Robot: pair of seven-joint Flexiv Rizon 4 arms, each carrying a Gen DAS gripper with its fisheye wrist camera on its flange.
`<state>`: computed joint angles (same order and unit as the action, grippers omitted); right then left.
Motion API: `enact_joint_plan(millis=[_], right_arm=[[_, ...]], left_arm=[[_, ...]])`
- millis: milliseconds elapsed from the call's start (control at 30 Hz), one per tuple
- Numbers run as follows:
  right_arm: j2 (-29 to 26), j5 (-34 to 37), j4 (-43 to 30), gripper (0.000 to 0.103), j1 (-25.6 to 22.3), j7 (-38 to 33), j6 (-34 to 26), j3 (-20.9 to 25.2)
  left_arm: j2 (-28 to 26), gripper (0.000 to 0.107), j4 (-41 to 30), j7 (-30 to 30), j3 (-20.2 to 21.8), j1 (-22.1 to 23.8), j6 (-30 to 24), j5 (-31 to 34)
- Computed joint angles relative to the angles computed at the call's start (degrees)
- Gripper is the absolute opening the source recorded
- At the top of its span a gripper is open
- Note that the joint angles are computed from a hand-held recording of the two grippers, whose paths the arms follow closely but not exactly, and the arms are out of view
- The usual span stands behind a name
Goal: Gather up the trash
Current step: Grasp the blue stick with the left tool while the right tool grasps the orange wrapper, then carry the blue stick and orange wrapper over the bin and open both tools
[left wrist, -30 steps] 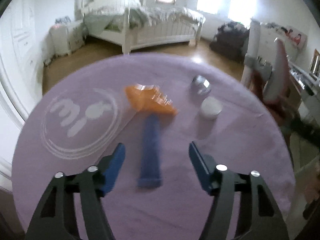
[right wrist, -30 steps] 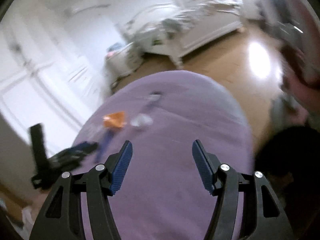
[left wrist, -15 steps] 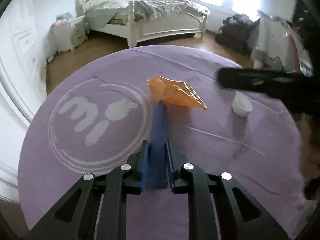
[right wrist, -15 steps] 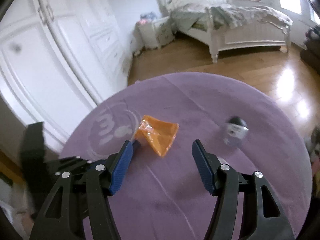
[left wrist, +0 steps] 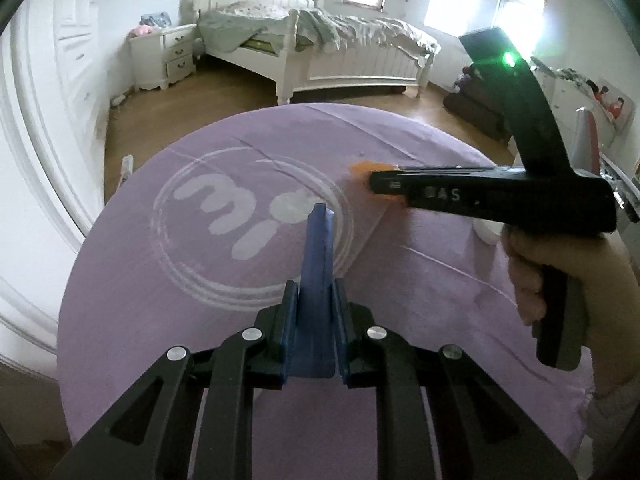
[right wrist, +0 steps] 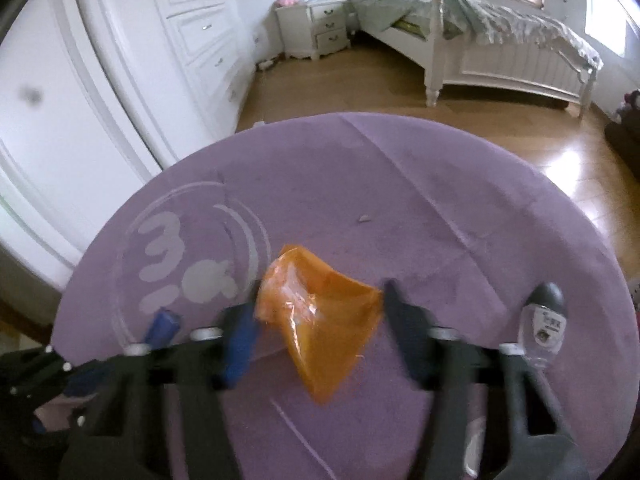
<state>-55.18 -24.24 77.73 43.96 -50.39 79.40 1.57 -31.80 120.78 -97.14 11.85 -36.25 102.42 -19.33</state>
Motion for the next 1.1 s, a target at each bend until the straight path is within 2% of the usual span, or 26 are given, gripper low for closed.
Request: enact_joint_plan(millis=[133,200,267,333,433,567,667,867,1000,1100], right_arm=[[2.3,0.4,4.7,0.014,0.1,0.9,3.2,-0.4],[4.2,1.5,9.0,0.013,-0.1,1.5,8.0,-0.5],[6.6,3.1,14.3,0.013,0.8,2.3,14.7,-1.9],[10.0,6.5,21.4,0.013,2.1,2.2,24.0,-3.6],[15.1,16.0,31.6,0.013,7.3,-0.3,36.6,-7.7],[21.3,27.5,42.9,0.013,10.4,-4.9,47.3,-8.0],[25.4,36.2,49.2,0.013,12.6,-8.7,51.2,-8.0],[30.7,48.9,58.7,0.013,12.7,-14.0,57.4,-5.0],[32.1,54.2,64.6,0.014,9.6,-14.1,62.9,-0.8],[31.3,56.2,67.7,0.014,6.0,-13.0,66.8,2.6]], left_arm=[[0.9,0.018,1.0,0.1,-2.5,1.5,3.1,0.5],[1.1,0.018,1.0,0.6,-2.3,0.2,3.9,-0.3],[1.8,0.018,1.1,1.2,-3.2,-0.3,5.2,-0.7],[2.3,0.018,0.8,2.8,-2.1,-2.6,5.7,-2.2],[2.4,0.018,-1.1,6.4,0.3,-7.9,5.7,-5.1],[1.2,0.018,-5.3,10.9,1.6,-13.3,5.0,-7.7],[0.2,0.018,-8.1,12.9,0.0,-14.5,4.8,-7.8],[-3.4,0.018,-15.2,14.9,-5.6,-14.1,3.1,-4.7],[-6.4,0.018,-20.0,15.4,-9.6,-12.1,1.1,-1.0],[-8.5,0.018,-23.8,14.9,-11.1,-11.8,-1.5,1.2]])
